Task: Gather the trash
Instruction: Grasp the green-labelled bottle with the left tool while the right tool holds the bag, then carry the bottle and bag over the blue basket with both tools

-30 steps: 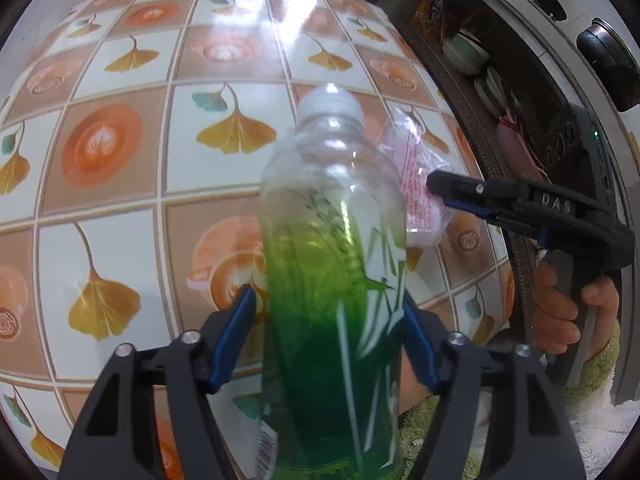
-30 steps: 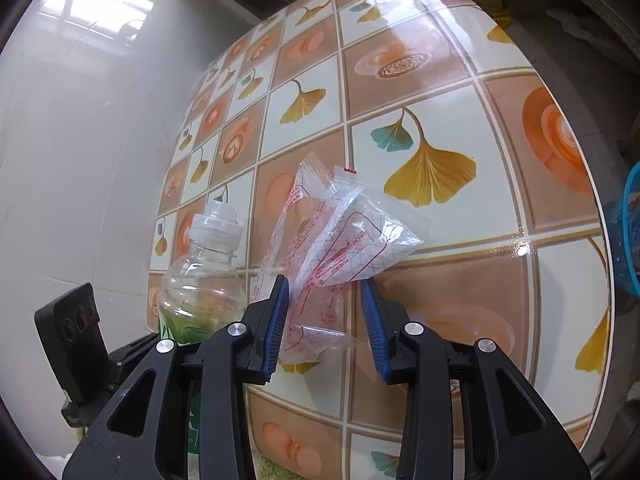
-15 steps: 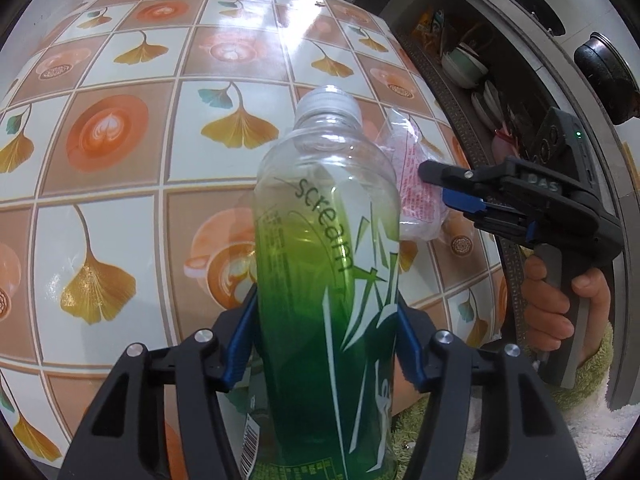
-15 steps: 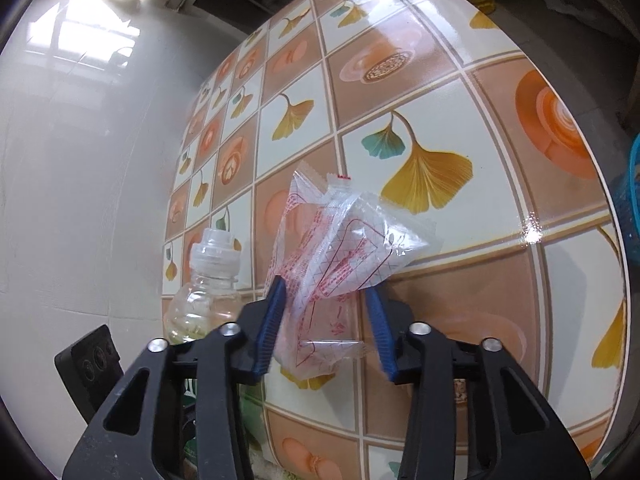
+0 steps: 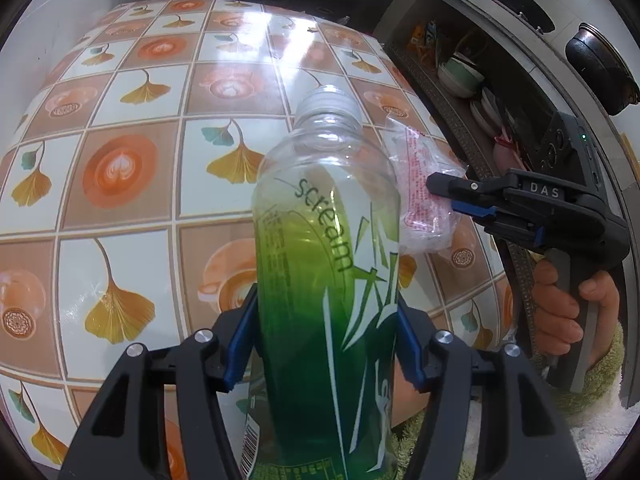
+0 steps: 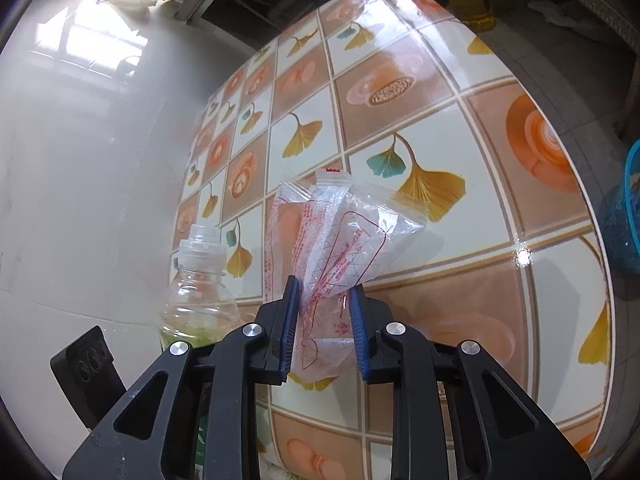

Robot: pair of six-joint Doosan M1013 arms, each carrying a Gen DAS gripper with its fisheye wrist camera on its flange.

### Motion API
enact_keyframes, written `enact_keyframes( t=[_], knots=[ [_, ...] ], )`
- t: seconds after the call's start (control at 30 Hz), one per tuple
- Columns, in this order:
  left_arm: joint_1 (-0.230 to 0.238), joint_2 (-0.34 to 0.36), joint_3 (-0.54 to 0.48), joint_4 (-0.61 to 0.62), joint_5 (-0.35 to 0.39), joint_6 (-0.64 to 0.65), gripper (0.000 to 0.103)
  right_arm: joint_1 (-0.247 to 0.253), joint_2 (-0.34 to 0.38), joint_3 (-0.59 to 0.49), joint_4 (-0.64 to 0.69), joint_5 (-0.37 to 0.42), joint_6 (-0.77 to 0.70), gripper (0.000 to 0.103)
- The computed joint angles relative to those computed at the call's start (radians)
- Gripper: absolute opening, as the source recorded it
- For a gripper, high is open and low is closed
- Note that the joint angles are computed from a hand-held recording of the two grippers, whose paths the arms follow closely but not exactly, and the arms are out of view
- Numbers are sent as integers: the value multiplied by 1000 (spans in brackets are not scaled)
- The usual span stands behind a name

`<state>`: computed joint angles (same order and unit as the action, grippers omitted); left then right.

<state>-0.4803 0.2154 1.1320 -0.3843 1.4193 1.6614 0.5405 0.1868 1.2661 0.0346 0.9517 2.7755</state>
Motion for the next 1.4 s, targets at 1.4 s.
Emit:
enact_keyframes(
  t=[1.4],
  knots=[
    [-193,123,-255,11,40,132,58,235,-361,320,-774,239,811,20]
  ],
)
